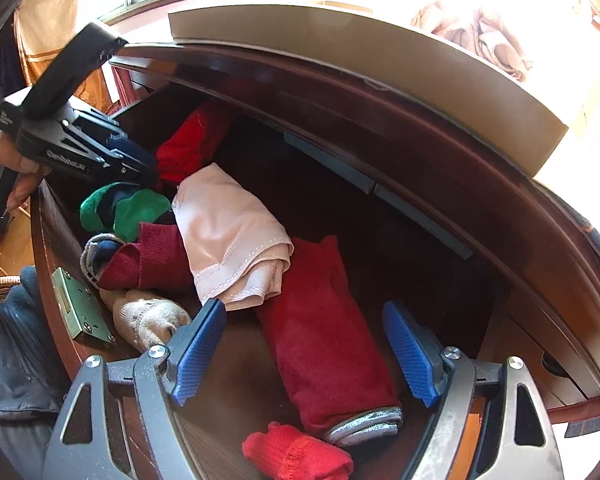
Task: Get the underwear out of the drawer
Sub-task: 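Grasp the green-striped sock with the left gripper while the right gripper grasps the red sock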
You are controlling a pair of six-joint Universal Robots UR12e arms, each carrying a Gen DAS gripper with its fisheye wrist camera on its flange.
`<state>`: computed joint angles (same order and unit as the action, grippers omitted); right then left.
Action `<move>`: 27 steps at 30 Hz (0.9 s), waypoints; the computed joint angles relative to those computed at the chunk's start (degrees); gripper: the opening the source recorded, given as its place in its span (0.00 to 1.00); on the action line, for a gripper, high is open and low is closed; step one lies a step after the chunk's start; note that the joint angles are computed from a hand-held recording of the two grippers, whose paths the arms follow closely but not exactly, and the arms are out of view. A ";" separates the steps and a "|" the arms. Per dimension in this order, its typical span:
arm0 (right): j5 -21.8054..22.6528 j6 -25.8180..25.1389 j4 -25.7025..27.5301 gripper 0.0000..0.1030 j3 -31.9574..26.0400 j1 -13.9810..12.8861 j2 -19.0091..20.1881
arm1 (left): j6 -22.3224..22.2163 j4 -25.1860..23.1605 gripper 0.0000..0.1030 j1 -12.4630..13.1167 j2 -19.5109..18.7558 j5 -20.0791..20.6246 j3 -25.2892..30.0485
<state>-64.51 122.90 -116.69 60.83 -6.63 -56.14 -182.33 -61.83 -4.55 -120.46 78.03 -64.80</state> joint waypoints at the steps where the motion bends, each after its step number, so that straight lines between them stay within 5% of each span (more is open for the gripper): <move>1: -0.21 0.05 -0.02 0.80 -0.02 0.06 0.03 | -0.78 1.05 0.67 -0.27 -0.12 1.14 0.07; 14: 0.33 -0.15 -1.23 0.80 1.02 -0.15 -0.34 | -3.03 -1.73 0.71 -0.03 -2.44 1.86 3.91; 21: -0.21 -0.50 -1.35 0.80 1.05 0.04 -0.35 | -1.76 -3.80 0.15 -1.94 -4.72 8.66 8.10; 27: 0.71 -0.35 0.43 0.80 0.34 -0.22 -0.10 | 2.08 -5.86 0.04 -1.17 -3.87 5.71 7.30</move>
